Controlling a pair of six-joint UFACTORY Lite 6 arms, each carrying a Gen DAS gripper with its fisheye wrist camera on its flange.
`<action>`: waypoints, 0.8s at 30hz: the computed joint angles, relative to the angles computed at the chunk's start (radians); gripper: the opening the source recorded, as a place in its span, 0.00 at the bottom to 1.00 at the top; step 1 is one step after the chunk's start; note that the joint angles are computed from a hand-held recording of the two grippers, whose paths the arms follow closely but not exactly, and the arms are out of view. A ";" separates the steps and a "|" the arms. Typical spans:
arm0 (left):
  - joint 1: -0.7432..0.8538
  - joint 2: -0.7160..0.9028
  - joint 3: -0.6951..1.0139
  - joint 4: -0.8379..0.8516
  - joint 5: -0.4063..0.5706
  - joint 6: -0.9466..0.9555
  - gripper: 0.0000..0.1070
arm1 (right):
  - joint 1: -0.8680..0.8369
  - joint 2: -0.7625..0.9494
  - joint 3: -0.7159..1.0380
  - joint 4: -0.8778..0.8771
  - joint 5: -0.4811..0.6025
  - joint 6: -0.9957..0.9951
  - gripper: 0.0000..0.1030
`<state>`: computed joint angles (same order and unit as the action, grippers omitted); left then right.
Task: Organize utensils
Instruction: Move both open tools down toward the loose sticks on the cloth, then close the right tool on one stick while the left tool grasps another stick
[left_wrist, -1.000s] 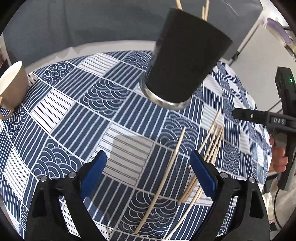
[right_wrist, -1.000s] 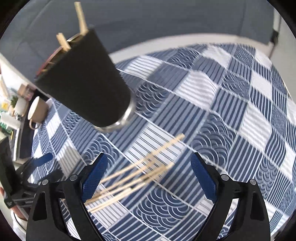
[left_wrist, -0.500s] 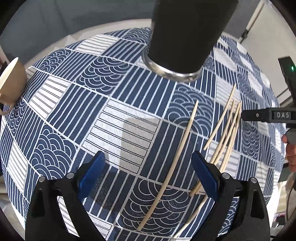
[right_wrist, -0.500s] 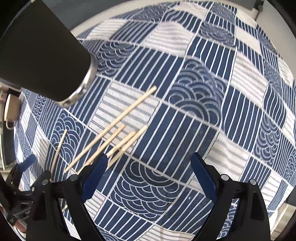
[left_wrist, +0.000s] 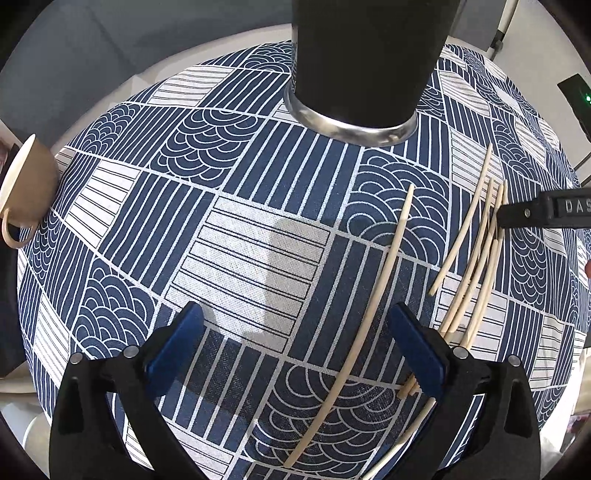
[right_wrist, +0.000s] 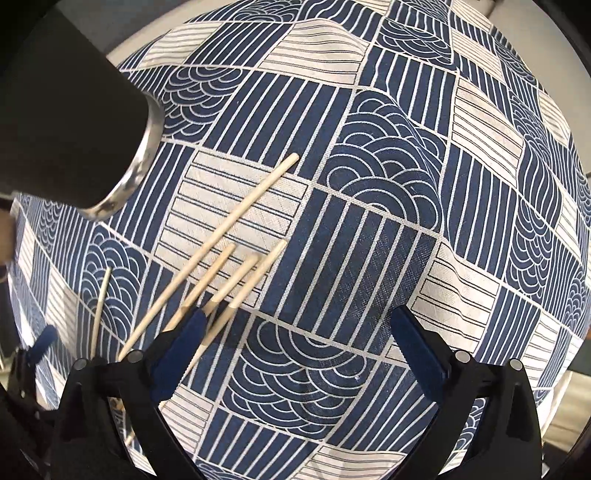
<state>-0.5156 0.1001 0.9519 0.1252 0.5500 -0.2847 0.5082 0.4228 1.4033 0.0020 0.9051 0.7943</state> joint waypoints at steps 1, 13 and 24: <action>0.000 0.002 0.001 0.000 0.000 0.001 0.92 | -0.002 0.000 -0.002 0.006 0.008 -0.010 0.93; -0.007 0.155 0.185 -0.035 0.097 0.036 0.92 | -0.020 -0.017 -0.049 0.039 0.053 0.056 0.93; 0.001 0.169 0.197 -0.045 0.077 0.076 0.93 | 0.011 -0.038 -0.084 0.012 0.019 0.128 0.94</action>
<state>-0.5150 0.2693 1.1493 0.0797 0.6270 -0.2086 0.5195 0.3851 1.3194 0.0143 0.9245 0.9224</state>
